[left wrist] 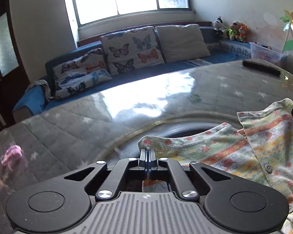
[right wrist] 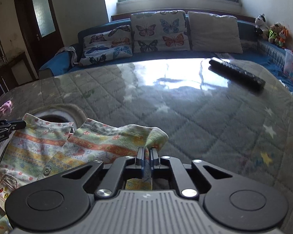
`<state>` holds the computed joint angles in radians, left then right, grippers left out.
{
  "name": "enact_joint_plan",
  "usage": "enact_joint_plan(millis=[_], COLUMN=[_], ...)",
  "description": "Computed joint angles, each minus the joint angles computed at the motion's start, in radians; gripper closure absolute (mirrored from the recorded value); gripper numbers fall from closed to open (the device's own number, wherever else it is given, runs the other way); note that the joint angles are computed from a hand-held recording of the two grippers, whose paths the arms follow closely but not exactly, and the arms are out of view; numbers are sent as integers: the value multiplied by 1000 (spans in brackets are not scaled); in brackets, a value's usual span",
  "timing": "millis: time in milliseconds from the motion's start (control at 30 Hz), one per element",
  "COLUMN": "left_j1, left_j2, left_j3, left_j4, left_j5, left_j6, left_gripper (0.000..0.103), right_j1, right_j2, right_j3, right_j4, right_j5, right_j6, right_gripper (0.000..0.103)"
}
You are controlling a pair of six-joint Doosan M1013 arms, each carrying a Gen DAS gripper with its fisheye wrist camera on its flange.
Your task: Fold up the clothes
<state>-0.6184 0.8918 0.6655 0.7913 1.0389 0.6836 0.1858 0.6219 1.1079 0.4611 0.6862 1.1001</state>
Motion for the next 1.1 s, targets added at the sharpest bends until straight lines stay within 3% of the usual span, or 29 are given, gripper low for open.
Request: enact_joint_plan(millis=[200, 267, 333, 400, 467, 700, 767, 967, 1100], left_j1=[21, 20, 14, 4, -9, -59, -72, -102, -123], left_j2=[54, 51, 34, 17, -4, -58, -68, -104, -124], left_j3=[-103, -98, -66, -36, 4, 107, 130, 200, 245], left_j4=[-16, -16, 0, 18, 34, 6, 12, 30, 44], left_j5=[81, 94, 83, 73, 45, -61, -79, -136, -151], left_j6=[36, 39, 28, 24, 26, 108, 116, 126, 119], left_gripper=[97, 96, 95, 73, 60, 51, 48, 37, 36], right_j1=[24, 31, 36, 38, 40, 71, 77, 81, 84], right_j2=[65, 56, 43, 27, 26, 44, 31, -28, -88], right_j3=[-104, -92, -74, -55, -59, -72, -47, 39, 130], right_j4=[-75, -96, -88, -44, -11, 24, 36, 89, 94], right_j5=[24, -3, -22, -29, -7, 103, 97, 144, 126], right_j6=[72, 66, 37, -21, -57, -165, -207, -372, -443], right_gripper=[94, 93, 89, 76, 67, 61, 54, 47, 43])
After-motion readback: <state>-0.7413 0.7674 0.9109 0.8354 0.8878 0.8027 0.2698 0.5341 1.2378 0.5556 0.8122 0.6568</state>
